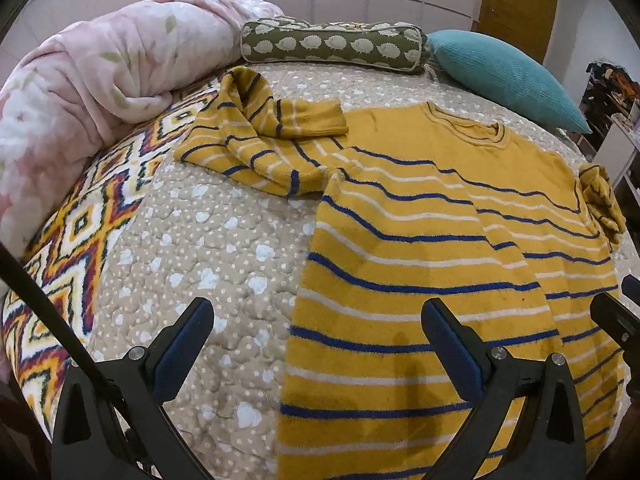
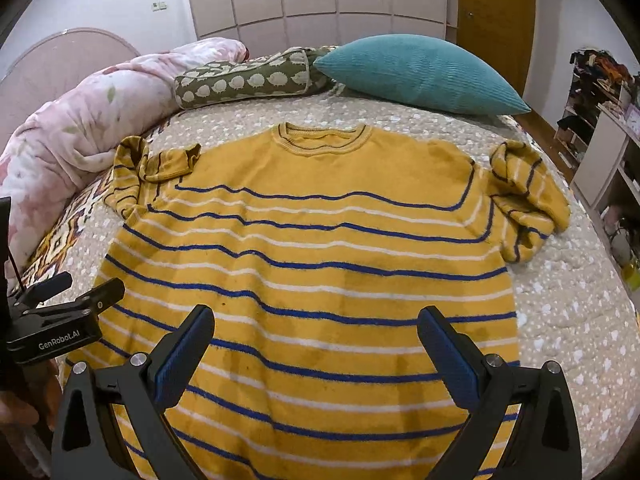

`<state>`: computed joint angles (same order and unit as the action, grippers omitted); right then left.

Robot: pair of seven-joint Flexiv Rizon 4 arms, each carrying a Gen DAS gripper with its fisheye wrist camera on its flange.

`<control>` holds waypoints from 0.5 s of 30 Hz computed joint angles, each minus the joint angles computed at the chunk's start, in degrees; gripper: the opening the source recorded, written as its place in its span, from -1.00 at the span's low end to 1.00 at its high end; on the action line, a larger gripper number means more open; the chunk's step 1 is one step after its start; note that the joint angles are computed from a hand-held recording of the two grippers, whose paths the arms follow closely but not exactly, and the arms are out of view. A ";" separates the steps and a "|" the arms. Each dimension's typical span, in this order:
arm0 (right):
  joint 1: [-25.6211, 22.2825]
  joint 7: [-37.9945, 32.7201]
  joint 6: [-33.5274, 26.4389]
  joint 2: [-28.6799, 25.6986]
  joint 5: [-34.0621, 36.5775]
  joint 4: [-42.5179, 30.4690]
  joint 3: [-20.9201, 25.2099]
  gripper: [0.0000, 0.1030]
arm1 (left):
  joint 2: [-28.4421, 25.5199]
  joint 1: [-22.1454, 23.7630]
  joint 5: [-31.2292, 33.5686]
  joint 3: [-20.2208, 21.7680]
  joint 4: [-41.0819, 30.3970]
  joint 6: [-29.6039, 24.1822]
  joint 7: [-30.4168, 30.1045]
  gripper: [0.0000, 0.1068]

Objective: Fold small clothes

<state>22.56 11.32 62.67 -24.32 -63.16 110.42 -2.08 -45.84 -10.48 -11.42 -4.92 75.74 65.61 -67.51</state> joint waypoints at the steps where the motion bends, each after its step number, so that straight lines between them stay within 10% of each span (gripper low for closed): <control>1: 0.00 -0.72 -0.21 -0.32 0.54 -0.47 0.20 1.00 | -0.19 -0.20 0.24 0.33 -0.37 0.00 -0.19 0.93; 15: 0.61 -3.55 -0.40 -2.87 3.44 -3.25 -0.79 1.00 | -2.42 -0.98 0.94 0.88 -4.36 -1.95 -1.34 0.93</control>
<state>23.17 7.77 62.28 -27.19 -59.72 107.18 -2.86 -48.26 -11.47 -10.48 -4.03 71.37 63.66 -68.85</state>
